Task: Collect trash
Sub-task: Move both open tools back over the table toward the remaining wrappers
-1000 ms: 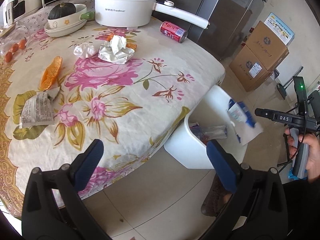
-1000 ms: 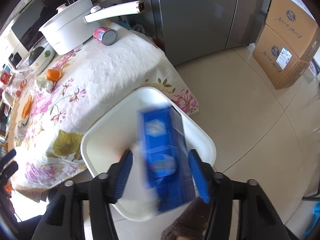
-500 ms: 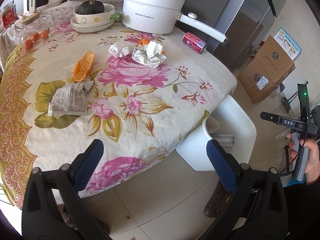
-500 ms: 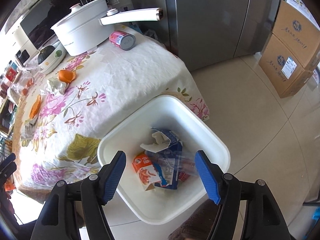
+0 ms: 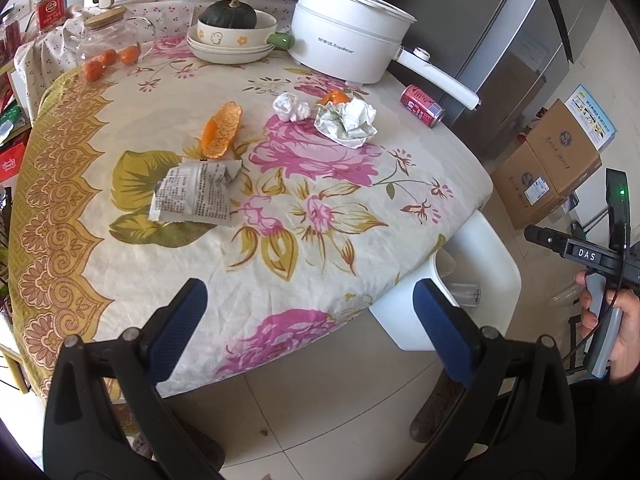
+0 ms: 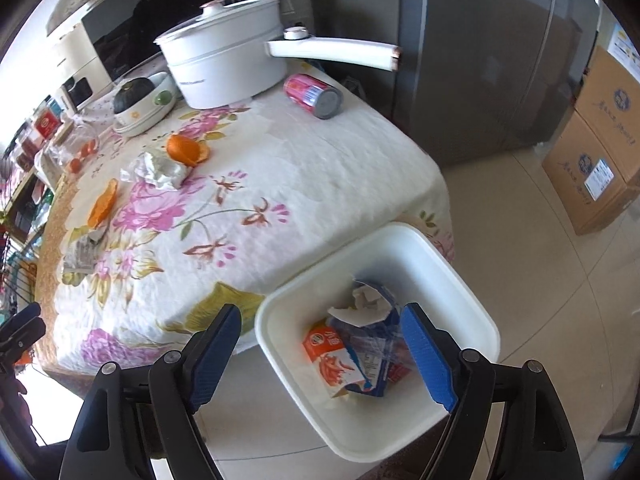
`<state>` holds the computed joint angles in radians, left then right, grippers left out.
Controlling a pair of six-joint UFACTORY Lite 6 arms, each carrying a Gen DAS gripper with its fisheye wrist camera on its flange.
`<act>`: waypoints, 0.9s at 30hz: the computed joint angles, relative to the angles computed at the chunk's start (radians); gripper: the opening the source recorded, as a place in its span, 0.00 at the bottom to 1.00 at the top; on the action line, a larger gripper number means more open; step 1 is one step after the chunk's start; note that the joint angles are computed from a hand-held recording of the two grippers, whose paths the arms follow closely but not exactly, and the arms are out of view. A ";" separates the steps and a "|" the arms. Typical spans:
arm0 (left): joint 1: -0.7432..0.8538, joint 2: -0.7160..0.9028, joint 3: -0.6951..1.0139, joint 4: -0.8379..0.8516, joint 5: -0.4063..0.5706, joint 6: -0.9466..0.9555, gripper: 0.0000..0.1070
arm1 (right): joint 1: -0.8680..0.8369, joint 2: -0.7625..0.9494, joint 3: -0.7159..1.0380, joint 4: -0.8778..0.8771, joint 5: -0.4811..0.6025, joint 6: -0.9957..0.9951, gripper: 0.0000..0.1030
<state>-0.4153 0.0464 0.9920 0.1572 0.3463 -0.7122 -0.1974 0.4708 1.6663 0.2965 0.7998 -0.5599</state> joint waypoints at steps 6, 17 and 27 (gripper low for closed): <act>0.058 -0.045 -0.043 -0.035 0.000 0.041 0.95 | 0.098 -0.012 -0.004 0.002 -0.007 0.049 0.82; 0.176 -0.095 -0.090 -0.128 0.010 0.166 0.95 | 0.235 0.031 0.045 -0.006 -0.010 0.137 0.82; 0.270 -0.081 -0.089 -0.122 0.011 0.209 0.95 | 0.308 0.103 0.124 -0.020 -0.004 0.206 0.82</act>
